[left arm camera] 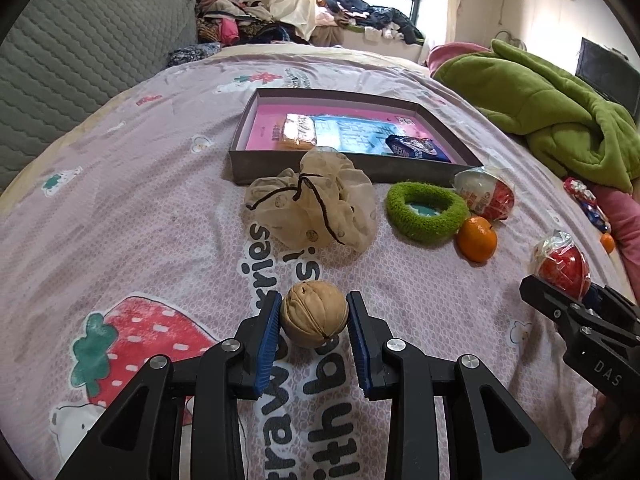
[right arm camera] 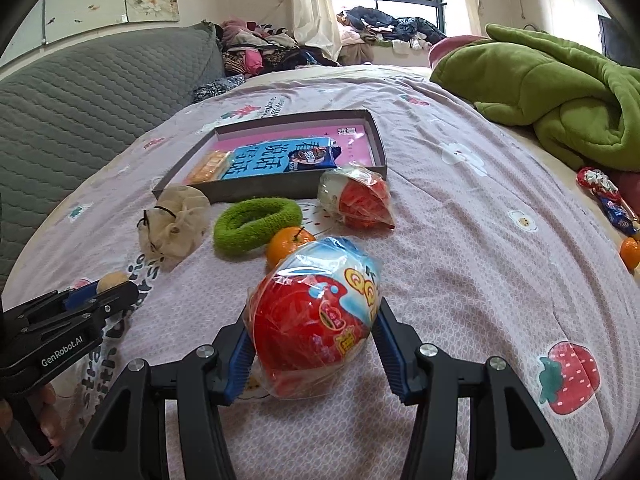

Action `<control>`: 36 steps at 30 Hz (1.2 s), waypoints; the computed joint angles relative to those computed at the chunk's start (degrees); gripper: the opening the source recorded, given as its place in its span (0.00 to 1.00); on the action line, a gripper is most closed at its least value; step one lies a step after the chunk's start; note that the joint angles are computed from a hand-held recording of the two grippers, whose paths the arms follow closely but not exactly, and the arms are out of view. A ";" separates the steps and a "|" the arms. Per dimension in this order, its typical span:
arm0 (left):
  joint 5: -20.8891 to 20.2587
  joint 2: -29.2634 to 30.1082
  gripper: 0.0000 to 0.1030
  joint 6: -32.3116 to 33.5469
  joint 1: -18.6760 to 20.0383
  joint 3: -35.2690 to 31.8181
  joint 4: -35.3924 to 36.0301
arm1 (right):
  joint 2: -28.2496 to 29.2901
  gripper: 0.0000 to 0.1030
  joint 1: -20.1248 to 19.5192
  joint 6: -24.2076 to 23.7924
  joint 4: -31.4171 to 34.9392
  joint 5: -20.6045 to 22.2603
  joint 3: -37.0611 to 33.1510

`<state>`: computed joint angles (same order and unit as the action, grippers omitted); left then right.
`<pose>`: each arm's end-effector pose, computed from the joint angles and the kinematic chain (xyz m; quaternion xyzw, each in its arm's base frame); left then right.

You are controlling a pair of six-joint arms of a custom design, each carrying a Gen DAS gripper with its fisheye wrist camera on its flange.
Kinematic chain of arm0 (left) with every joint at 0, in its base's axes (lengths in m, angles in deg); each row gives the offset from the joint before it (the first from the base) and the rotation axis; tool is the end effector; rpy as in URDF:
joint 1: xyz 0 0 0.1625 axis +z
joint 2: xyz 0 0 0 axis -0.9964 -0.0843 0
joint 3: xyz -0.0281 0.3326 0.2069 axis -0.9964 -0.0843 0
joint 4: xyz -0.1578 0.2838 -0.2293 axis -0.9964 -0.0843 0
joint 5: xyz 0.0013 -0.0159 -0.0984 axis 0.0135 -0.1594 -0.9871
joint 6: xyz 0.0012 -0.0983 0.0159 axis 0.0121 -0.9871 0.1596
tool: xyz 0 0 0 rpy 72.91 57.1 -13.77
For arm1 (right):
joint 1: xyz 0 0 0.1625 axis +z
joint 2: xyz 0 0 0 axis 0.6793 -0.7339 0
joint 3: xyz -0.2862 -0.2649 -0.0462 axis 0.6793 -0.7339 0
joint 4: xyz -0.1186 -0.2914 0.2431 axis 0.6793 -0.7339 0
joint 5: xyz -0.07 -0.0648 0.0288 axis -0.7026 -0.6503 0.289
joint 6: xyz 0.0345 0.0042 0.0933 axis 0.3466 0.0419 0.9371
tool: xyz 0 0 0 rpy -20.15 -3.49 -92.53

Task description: Organize objects

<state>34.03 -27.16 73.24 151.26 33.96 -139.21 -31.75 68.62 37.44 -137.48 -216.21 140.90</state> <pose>-0.0633 -0.6235 0.2252 0.2083 0.8864 -0.2953 0.2892 0.2777 -0.5459 0.0031 0.0537 -0.8562 0.3956 0.3280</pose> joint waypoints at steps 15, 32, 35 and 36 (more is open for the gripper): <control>1.15 -2.41 0.32 0.99 -1.88 2.37 -1.89 | -0.35 0.53 2.17 -0.12 -0.59 0.25 0.59; -0.52 -3.62 0.32 1.64 -3.40 1.30 -4.30 | 0.22 0.53 3.94 -4.03 -1.40 1.51 -2.22; -0.68 -3.38 0.33 1.65 -3.58 0.82 -4.38 | 0.40 0.53 4.16 -5.23 -2.09 1.27 -2.94; -0.55 -3.23 0.33 1.89 -3.70 0.62 -4.50 | 0.61 0.53 4.31 -6.09 -2.53 0.94 -3.39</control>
